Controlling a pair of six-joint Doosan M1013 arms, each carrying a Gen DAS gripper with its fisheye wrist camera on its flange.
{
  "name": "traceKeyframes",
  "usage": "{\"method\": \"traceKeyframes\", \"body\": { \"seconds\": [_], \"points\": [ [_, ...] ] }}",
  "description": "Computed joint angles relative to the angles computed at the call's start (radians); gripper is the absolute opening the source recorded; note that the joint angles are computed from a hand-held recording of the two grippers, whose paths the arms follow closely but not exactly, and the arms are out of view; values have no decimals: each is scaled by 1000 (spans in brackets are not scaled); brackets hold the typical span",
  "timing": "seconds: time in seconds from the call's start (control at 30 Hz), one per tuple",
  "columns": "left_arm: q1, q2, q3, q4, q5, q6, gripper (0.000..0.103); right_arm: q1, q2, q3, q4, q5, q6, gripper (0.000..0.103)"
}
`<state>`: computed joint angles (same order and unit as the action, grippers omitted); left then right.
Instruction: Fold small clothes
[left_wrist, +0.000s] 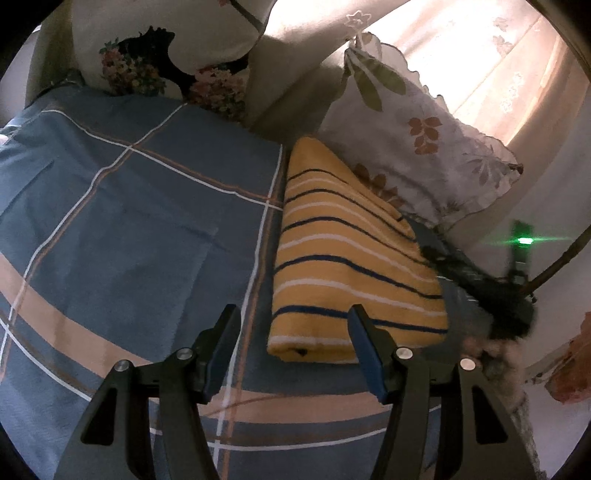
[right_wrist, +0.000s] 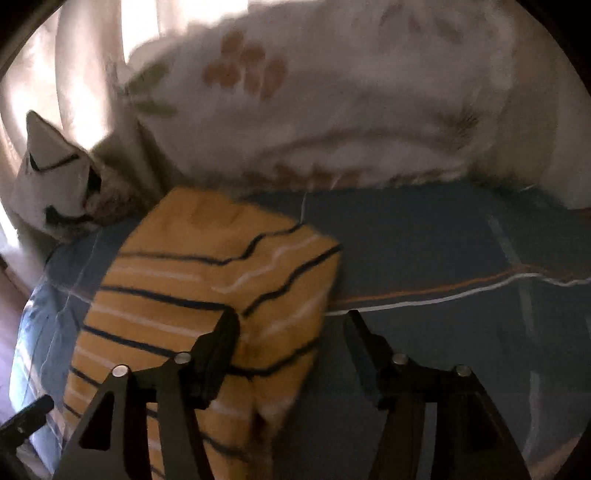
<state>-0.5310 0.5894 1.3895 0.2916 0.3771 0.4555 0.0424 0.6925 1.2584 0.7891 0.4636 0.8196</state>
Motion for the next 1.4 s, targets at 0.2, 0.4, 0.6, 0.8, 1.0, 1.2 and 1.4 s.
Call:
{"method": "traceKeyframes", "body": {
  "seconds": [0.2,0.4,0.6,0.8,1.0,1.2,1.4],
  "points": [
    [3,3,2,19,17,-43,59,33,-20,17,243,156,-348,62],
    [4,-35,54,212,35,-277,59,116,29,-40,100,148,-404,27],
    [14,-48,80,191,7,-269,59,113,23,-1,52,186,-324,22],
    [29,-40,87,117,-30,-215,59,68,-8,43,58,398,-330,22],
    [20,-42,89,152,-24,-233,59,78,30,-82,114,277,-183,22],
    [6,-45,88,228,7,-282,59,123,180,-318,-133,339,64,22],
    [7,-28,70,169,14,-223,59,123,235,-428,-203,426,188,17]
  ]
}}
